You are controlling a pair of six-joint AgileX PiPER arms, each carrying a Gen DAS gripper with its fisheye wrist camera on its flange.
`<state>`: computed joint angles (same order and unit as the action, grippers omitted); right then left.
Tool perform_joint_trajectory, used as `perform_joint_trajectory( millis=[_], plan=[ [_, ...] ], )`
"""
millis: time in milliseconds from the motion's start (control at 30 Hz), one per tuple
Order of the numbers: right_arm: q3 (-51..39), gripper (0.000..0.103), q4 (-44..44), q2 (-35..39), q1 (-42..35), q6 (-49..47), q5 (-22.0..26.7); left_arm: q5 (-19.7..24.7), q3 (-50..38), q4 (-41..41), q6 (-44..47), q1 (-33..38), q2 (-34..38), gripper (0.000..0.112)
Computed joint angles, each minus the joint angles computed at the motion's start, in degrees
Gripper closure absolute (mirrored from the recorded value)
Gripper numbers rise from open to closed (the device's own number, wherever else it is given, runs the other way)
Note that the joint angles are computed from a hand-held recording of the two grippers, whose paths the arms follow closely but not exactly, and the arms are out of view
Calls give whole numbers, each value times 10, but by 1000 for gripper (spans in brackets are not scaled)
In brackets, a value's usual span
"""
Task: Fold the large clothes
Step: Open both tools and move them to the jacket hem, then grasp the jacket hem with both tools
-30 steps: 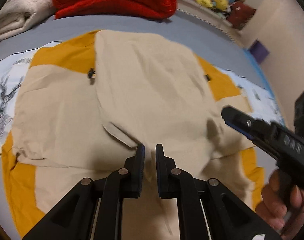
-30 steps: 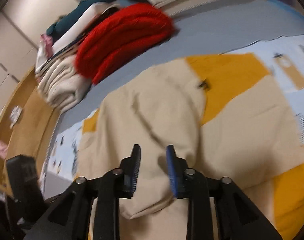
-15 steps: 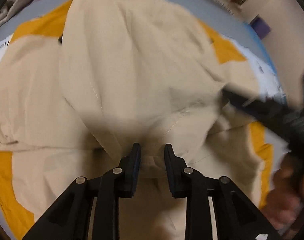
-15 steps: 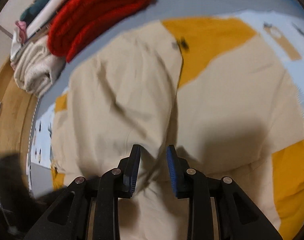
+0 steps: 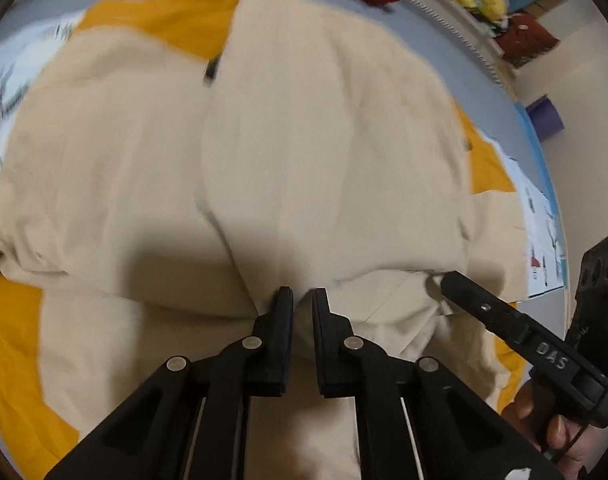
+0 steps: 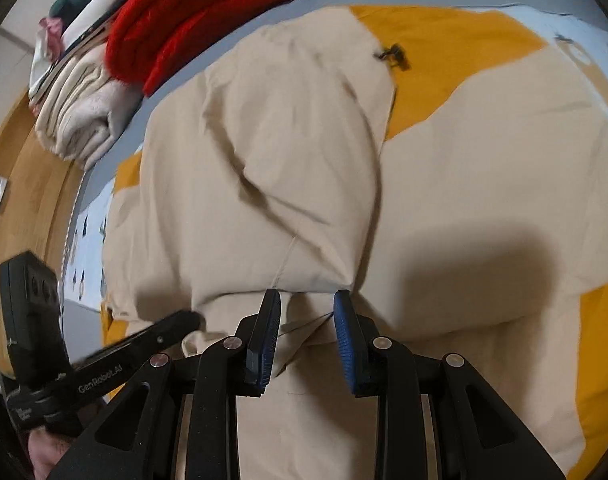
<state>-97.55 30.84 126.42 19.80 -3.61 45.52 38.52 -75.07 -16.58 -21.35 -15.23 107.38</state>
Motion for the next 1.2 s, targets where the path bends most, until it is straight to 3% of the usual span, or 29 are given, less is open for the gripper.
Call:
perform_joint_trajectory(
  millis=[133,200,267,333,400,500,667,767,867,1000,1100,1200],
  plan=[
    [28,74,34,-35,5,-53,-40,-4,-12,-23,51,-17,-9,103],
    [28,74,59,-31,0,-82,-18,24,-28,-22,64,-25,22,102],
    [2,74,-3,-4,12,-35,26,40,-26,7,35,-36,43,102],
    [0,74,-22,7,18,5,38,38,-18,-16,40,-27,29,102],
    [15,74,-4,-7,11,7,32,30,-1,-8,49,-24,-16,102],
    [49,74,-69,-70,23,13,-22,13,43,31,29,-24,-84,101],
    [151,74,-67,-203,2,-21,-101,18,93,116,-40,-39,-192,101],
    [200,74,-60,-278,-17,-65,-126,15,147,174,-72,-49,-285,101],
    [247,74,-72,-372,-38,-83,-130,41,194,213,-107,-51,-380,101],
    [341,74,-17,-544,-144,-153,-81,112,254,220,-146,-37,-532,101],
    [400,74,91,-627,-312,-299,46,187,305,226,-178,-45,-646,101],
    [459,74,112,-691,-483,-401,148,291,359,255,-262,-101,-752,101]
  ],
)
